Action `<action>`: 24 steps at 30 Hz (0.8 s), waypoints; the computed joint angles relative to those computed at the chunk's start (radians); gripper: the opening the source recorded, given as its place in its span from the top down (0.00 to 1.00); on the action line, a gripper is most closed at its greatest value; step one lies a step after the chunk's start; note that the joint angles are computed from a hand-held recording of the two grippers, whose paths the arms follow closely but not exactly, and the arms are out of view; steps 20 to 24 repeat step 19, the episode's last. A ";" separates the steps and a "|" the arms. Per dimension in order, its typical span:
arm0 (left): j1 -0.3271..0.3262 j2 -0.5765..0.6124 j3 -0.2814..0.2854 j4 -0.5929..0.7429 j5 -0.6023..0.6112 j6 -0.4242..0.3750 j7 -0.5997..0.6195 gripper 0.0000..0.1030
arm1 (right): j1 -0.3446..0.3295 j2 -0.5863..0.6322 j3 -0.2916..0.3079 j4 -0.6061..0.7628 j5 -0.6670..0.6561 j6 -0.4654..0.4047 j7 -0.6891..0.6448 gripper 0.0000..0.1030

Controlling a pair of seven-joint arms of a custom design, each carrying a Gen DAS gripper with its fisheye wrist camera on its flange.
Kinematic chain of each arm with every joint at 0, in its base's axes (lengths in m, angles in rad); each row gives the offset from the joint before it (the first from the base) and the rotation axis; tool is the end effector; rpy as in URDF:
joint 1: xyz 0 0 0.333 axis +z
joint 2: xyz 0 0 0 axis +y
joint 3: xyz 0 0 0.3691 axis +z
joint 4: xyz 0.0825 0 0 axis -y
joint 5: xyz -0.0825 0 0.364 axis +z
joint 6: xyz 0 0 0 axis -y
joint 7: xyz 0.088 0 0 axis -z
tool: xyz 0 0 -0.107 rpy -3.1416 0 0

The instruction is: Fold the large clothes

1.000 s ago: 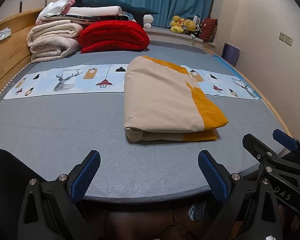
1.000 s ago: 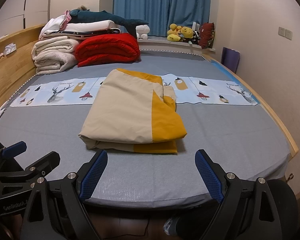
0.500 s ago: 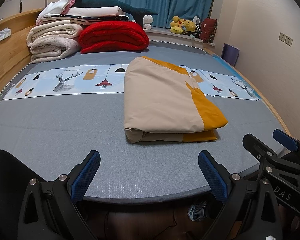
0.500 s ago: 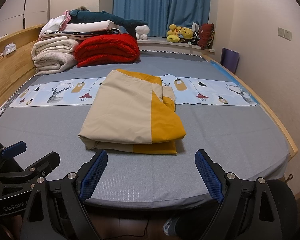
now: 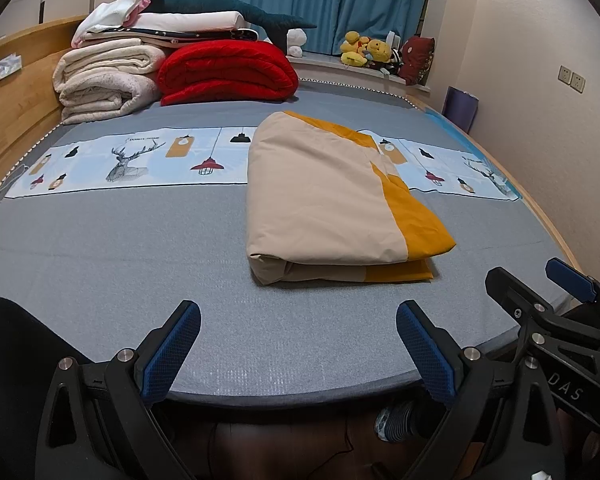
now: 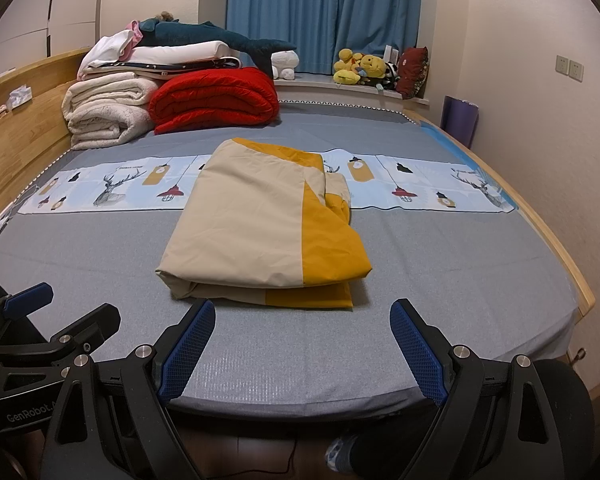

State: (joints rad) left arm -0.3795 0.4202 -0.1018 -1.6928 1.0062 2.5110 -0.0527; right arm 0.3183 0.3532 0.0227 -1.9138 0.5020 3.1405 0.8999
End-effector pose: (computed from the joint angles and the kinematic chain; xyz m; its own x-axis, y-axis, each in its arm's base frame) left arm 0.6231 -0.3205 0.4530 0.3726 -0.9185 0.1324 -0.6252 -0.3539 -0.6957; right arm 0.6451 0.1819 0.4708 0.4308 -0.8943 0.1208 -0.5426 -0.3637 -0.7572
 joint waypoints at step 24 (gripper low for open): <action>-0.001 0.006 -0.001 0.007 -0.009 -0.001 0.005 0.05 | 0.007 0.001 -0.007 -0.002 -0.002 0.002 0.003 0.13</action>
